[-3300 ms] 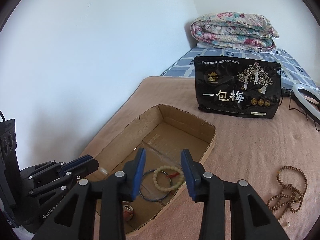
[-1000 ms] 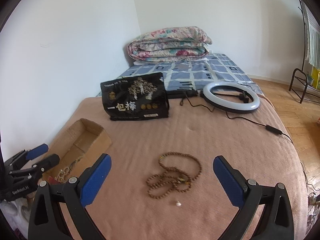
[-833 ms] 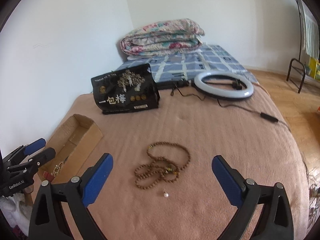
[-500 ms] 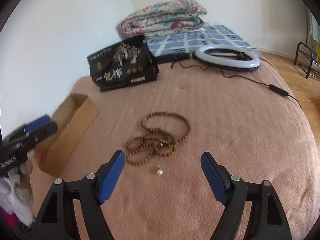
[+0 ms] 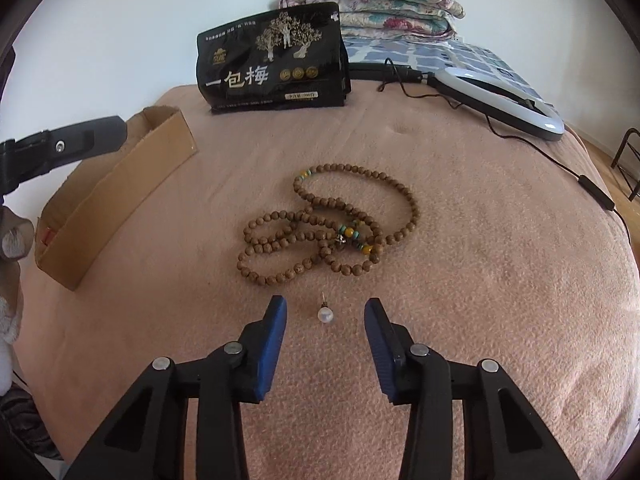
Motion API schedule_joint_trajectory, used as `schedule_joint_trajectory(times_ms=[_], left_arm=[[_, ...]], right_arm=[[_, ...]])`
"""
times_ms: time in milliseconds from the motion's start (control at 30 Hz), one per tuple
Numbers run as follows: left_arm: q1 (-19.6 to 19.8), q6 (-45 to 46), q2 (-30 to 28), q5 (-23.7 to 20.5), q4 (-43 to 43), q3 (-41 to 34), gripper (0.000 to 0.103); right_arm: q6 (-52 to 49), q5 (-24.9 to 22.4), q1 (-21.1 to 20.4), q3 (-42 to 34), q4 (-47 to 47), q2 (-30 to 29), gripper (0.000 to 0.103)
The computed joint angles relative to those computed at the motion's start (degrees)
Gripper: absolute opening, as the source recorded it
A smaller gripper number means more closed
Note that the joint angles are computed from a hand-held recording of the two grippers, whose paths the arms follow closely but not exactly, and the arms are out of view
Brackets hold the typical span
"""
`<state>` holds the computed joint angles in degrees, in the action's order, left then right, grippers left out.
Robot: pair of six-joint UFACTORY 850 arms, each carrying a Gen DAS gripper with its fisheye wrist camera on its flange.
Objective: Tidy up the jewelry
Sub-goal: 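Close right tool on the pearl earring while left tool lowers and grips the bead strand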
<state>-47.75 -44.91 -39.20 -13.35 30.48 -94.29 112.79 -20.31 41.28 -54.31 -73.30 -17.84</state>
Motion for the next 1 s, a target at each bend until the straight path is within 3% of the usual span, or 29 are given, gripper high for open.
schedule_joint_trajectory(times_ms=[133, 433, 567, 667, 867, 1000], left_arm=[[0.4, 6.0, -1.2, -0.1, -7.5, -1.6, 0.075], [0.3, 9.6, -3.9, -1.6, -11.6, -4.8, 0.075], [0.3, 13.2, -4.8, -1.8, -15.4, -5.8, 0.075], [0.5, 18.4, -6.1, -2.8, -21.3, -7.3, 0.075], [1.9, 36.7, -10.6, -8.5, -45.3, -12.7, 0.075], [2.5, 44.1, -13.1, -11.3, -55.9, -16.0, 0.075]], right_arm=[[1.2, 0.9, -0.6, 0.5, -1.4, -0.2, 0.035], [-4.1, 0.9, -1.1, -0.7, 1.5, -1.8, 0.029], [-9.8, -1.5, -0.9, -1.3, 5.6, -2.1, 0.017], [-9.7, -2.1, -1.2, -0.8, 6.1, -1.7, 0.013], [-10.9, -3.3, -2.0, 0.3, 7.1, -0.7, 0.009], [-10.6, -3.3, -2.9, 1.7, 7.1, 0.4, 0.009]])
